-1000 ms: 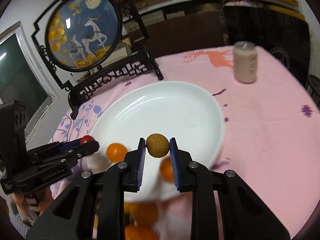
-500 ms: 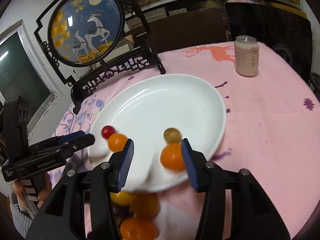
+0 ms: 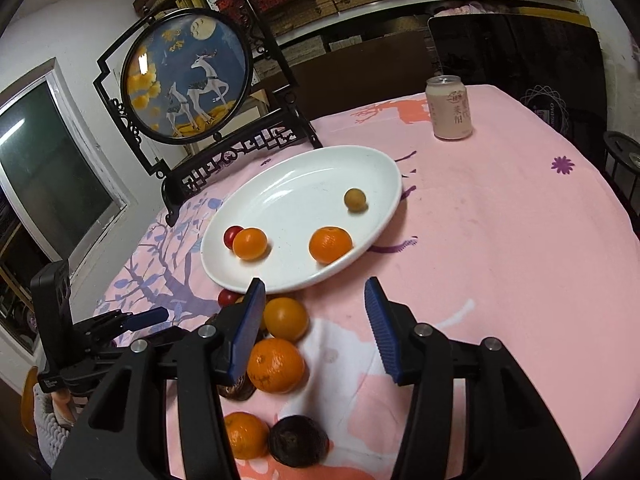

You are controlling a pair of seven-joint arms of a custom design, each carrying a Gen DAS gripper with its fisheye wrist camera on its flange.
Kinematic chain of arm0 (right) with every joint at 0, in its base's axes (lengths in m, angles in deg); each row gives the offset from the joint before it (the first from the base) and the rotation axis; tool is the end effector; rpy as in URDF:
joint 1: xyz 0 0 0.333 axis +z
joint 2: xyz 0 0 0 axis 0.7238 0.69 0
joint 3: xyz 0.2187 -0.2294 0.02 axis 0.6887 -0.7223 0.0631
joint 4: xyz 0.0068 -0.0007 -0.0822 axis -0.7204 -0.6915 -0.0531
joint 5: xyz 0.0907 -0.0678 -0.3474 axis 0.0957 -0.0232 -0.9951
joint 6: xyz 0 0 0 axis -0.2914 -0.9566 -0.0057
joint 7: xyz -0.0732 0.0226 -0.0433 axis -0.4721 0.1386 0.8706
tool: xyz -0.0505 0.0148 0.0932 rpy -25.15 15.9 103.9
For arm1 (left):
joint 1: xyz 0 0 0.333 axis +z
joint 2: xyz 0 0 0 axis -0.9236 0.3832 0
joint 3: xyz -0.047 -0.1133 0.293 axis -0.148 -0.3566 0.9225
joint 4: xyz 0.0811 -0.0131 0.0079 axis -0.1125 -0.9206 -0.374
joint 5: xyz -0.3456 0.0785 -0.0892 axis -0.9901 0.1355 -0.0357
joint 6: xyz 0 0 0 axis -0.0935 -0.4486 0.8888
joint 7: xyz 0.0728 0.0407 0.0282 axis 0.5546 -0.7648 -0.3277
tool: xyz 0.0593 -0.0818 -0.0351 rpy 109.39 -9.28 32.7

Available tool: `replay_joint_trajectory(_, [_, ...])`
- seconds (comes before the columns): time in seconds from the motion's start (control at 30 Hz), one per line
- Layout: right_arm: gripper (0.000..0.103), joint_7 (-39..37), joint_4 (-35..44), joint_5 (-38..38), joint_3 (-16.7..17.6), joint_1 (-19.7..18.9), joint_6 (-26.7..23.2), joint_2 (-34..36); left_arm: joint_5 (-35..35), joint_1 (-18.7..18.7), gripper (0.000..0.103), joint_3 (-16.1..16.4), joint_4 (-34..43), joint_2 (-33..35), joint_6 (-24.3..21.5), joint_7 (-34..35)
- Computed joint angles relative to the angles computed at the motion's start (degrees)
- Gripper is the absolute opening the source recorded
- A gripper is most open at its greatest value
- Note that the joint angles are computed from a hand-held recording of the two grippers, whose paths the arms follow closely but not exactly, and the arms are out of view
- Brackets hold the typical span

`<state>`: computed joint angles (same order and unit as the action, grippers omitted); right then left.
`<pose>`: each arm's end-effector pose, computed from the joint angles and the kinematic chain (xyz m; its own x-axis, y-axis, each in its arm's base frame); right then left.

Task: Organize fruits
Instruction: 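Grasp the dark plum with the left tool while the right tool grasps a large tangerine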

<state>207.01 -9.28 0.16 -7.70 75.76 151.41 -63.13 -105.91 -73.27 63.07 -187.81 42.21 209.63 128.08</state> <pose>0.5982 0.3281 0.4761 0.0567 -0.9194 -0.3893 -0.6454 0.2638 -0.7169 0.6410 -0.1765 0.4638 -0.4769 -0.8758 0.0747 -0.6817 0.3148 -0.6605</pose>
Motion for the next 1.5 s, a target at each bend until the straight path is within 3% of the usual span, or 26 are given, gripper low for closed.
replay_joint_trajectory(0.2, [0.052,-3.7,0.5,2.2,2.7,-1.9,-1.2,0.4,2.0,-1.1,0.054,0.3,0.0,0.3,-1.5,1.5])
replay_joint_trajectory(0.33, [0.052,-4.6,0.6,2.3,2.4,-1.4,-1.4,0.5,4.0,-1.8,0.041,1.2,0.8,1.0,-3.2,-0.4])
replay_joint_trajectory(0.43, [0.052,-6.6,1.2,3.5,3.8,-2.1,-2.4,0.9,5.4,-2.4,0.038,1.6,0.5,1.0,-2.4,-1.4])
replay_joint_trajectory(0.6, [0.052,-13.1,2.2,8.7,9.0,-5.4,-3.3,2.0,7.2,-2.9,0.035,2.0,1.0,1.6,-2.1,-2.7])
replay_joint_trajectory(0.7, [0.052,-19.6,2.8,14.9,15.0,-9.5,-4.2,3.2,8.8,-3.4,0.032,2.5,1.2,1.9,-1.9,-3.9])
replay_joint_trajectory(0.77, [0.052,-22.7,3.6,17.7,16.5,-10.2,-5.3,3.9,8.9,-3.2,0.029,2.3,1.2,1.9,-1.6,-4.1])
replay_joint_trajectory(1.1, [0.052,-28.5,7.6,16.4,11.6,-3.7,-12.0,5.9,6.8,-2.0,0.029,1.3,1.4,1.7,-1.8,-3.0])
replay_joint_trajectory(1.2, [0.049,-26.6,8.7,13.1,8.4,-0.7,-13.6,6.4,7.2,-2.3,0.029,1.6,1.9,2.2,-2.5,-3.5])
replay_joint_trajectory(1.5, [0.045,-26.2,9.6,12.4,8.6,-0.9,-14.9,7.3,8.1,-2.6,0.029,1.8,2.3,2.8,-1.7,-3.6])
